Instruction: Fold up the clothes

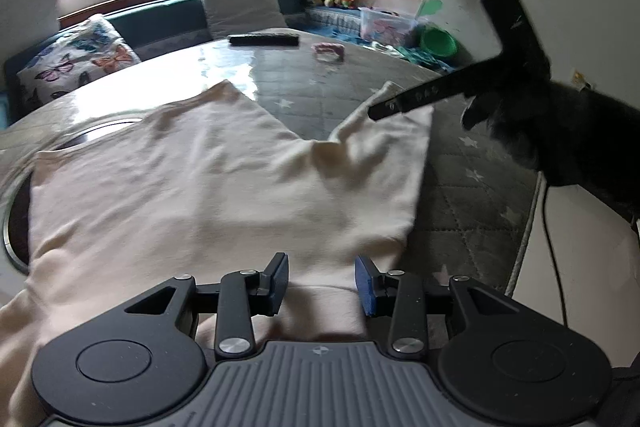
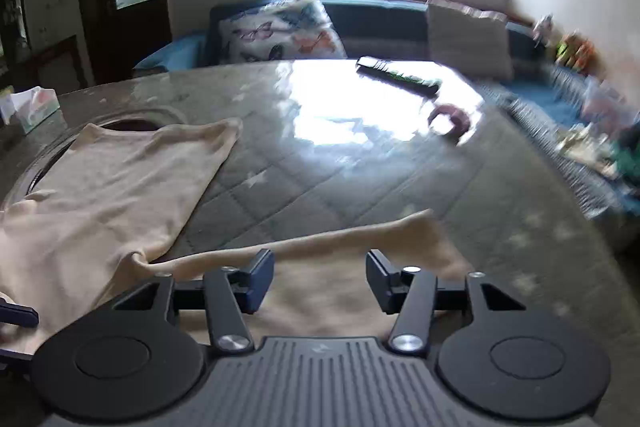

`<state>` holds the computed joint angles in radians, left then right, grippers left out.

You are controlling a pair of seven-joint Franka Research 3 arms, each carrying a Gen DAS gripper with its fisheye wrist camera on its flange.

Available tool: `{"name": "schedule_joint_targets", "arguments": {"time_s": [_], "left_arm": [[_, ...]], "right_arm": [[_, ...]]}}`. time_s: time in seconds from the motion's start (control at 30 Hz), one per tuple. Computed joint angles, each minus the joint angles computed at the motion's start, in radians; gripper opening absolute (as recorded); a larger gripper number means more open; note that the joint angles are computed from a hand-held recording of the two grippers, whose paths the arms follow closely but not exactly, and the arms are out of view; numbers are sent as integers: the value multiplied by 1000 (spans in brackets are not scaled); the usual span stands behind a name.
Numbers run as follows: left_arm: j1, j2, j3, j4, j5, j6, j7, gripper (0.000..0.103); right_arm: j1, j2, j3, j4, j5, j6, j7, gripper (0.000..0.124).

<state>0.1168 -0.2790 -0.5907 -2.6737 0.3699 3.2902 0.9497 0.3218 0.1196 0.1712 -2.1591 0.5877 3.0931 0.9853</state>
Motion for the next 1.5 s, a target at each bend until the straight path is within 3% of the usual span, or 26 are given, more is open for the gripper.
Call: {"name": "schedule_joint_targets", "arguments": {"time_s": [0.13,0.3,0.43,0.5,0.57,0.63,0.87,1.07,1.2,1.37,1.5], "left_arm": [[2,-89,20,-55,-20,-13,-38,40],[-12,-249,70,-150,-17,-105,-124,40],[-25,-377,119,-227,-1,-184,-201,40],[-5,-443,113,-248,16,-236,-244,41],[-17,-495,152,-276,22,-259,-276,41],[-5,-554,161,-293,46,-301,-303,41],[129,-647,51,-276,188,-504,-422,45],[107,-587,128,-278,263,-535,-423,44],[99,-582,204,-295,302,-520,-455,12],[156,-609,205,-291,388,-491,-545,7],[247,-636,185,-280,457,-408,-642,7]], "right_arm": [[65,59,-91,44,-167,10,185,50],[46,68,-75,49,-234,16,234,50],[-40,37,51,36,-123,16,71,50],[-69,25,109,45,-20,-5,-49,50],[-93,6,165,54,112,-42,-214,51],[-85,-10,181,59,190,-77,-318,51],[8,-39,169,87,297,-234,-513,51],[96,-47,137,107,348,-367,-630,51],[155,-45,106,120,354,-440,-669,51],[213,-38,90,119,350,-469,-714,51],[243,-43,91,93,330,-459,-746,49]]}}
